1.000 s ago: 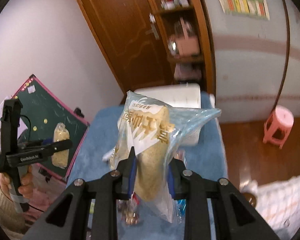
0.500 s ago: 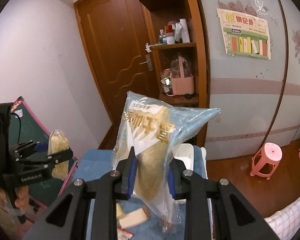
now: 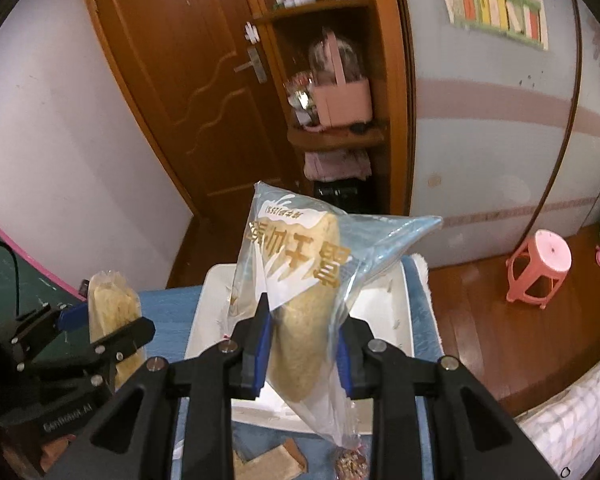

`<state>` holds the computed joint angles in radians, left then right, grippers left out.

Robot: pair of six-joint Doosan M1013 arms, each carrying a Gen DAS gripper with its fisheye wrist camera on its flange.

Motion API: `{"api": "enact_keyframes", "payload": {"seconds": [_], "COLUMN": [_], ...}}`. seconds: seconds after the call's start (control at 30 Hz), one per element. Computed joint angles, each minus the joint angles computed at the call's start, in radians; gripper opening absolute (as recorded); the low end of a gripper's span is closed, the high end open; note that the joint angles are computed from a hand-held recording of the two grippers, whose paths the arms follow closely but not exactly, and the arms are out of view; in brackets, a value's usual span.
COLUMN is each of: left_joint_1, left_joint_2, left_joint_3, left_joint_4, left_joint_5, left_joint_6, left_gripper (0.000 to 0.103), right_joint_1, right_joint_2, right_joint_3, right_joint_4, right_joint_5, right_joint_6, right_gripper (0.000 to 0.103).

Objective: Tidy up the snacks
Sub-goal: 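Carry both bags over the white bin and release them inside, then withdraw both tools from the bin back over the table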

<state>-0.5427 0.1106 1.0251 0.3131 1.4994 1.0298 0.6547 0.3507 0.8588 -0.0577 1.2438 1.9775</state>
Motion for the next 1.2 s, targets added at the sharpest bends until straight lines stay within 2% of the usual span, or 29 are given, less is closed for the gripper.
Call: {"api": "enact_keyframes", "payload": {"seconds": [0.07,0.13,0.17,0.2,0.27,0.4,0.87,1.2], "left_joint_1": [0.008,0.022,0.028,0.033,0.042,0.043,-0.054,-0.175], "left_joint_2": [0.005,0.012,0.013,0.009,0.002,0.003,-0.039,-0.093], "left_joint_3": [0.012,0.02,0.024,0.032,0.043,0.042,0.027,0.022], "left_joint_4": [-0.006,-0.034,-0.049,-0.062,-0.085,-0.084,0.045,0.155], "left_joint_5": [-0.003,-0.004,-0.007,-0.015,-0.028,-0.006,0.033,0.096], "left_joint_6": [0.001,0.005,0.004,-0.004,-0.024,-0.032,-0.087,-0.157], "left_gripper": [0.061,0.068,0.082,0.091,0.092,0.102,0.102,0.102], "right_joint_1": [-0.004,-0.007,-0.01,-0.009,-0.007,0.0,0.02,0.053], "right_joint_2": [0.024,0.046,0.052,0.055,0.056,0.053,-0.009,-0.104], "right_joint_3": [-0.017,-0.037,-0.04,-0.04,-0.038,-0.035,0.011,0.079], "right_joint_4": [0.014,0.026,0.038,0.039,0.029,0.007,-0.001,-0.039], "right_joint_5": [0.023,0.049,0.051,0.052,0.047,0.036,0.056,0.043], "right_joint_6": [0.008,0.004,-0.002,-0.003,0.003,-0.005,-0.036,-0.038], "right_gripper": [0.031,0.036,0.041,0.046,0.051,0.062,0.062,0.062]}}
